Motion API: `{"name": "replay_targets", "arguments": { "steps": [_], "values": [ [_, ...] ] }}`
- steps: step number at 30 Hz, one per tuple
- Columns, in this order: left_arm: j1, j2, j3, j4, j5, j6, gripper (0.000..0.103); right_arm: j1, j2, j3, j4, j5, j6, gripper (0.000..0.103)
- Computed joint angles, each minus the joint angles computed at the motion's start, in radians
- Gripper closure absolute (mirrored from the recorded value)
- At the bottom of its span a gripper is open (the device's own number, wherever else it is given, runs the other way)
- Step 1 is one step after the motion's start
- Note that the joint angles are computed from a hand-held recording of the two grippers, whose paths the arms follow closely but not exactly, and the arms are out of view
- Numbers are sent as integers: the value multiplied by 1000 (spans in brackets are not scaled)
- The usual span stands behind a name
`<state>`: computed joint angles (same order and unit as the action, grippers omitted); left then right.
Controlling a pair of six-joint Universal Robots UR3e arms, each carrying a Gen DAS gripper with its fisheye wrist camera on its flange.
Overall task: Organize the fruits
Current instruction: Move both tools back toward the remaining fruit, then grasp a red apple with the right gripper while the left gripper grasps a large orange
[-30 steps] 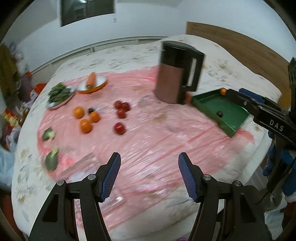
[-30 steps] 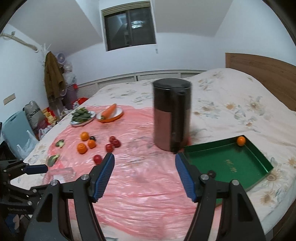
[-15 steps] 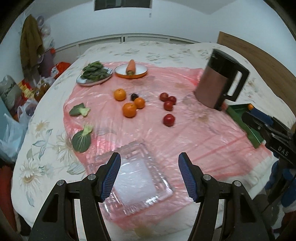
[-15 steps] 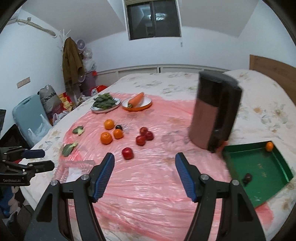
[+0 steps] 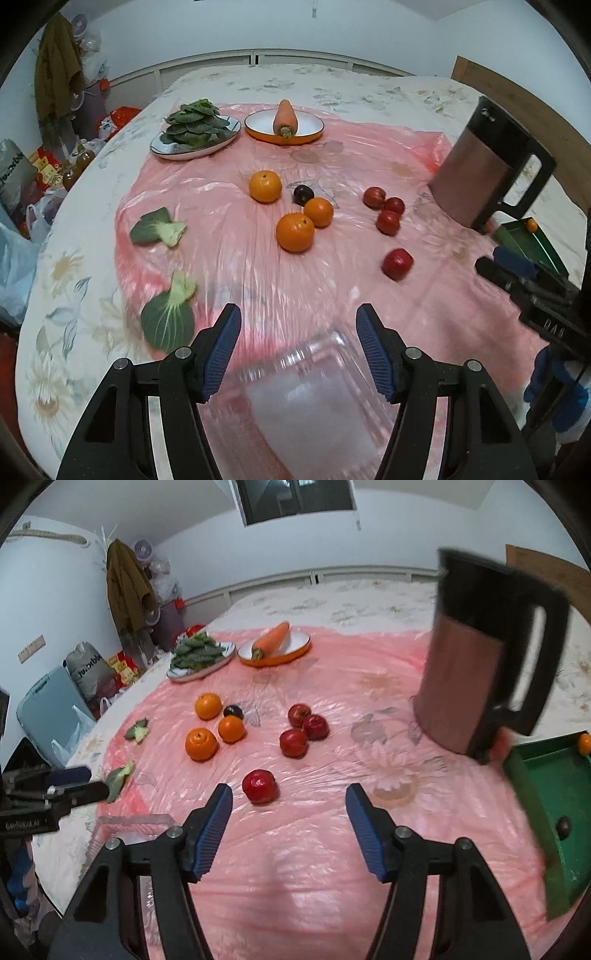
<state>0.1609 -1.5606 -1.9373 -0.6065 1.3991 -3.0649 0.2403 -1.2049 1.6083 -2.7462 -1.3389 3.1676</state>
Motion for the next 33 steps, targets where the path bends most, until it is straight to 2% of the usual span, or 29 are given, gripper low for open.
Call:
{"name": "replay_targets", "arguments": {
  "steps": [2, 12, 13, 14, 17, 22, 30, 32, 33],
  "values": [
    [2, -82, 50, 20, -4, 14, 44, 5, 62, -57, 12, -5, -4, 9],
    [-13, -356, 287, 23, -6, 35, 44, -22, 359, -471, 143, 14, -13, 13],
    [-17, -381, 313, 23, -2, 35, 44, -23, 382, -511, 162, 19, -11, 19],
    [-15, -392, 325, 21, -4, 36, 44, -25, 410, -557, 181, 26, -7, 27],
    [-15, -435, 368, 16, -6, 39, 44, -27, 501, -703, 257, 39, 3, 36],
    [-8, -470, 401, 12, -14, 48, 44, -40, 623, -901, 357, 77, 21, 36],
    [-21, -534, 459, -6, -18, 60, 45, -47, 801, -1230, 581, 118, -21, 36],
    [-27, -548, 477, -12, -14, 63, 45, -53, 828, -1275, 617, 144, -24, 49],
    [-29, -556, 487, -17, -12, 64, 45, -55, 853, -1325, 653, 154, -30, 49]
  ]
}}
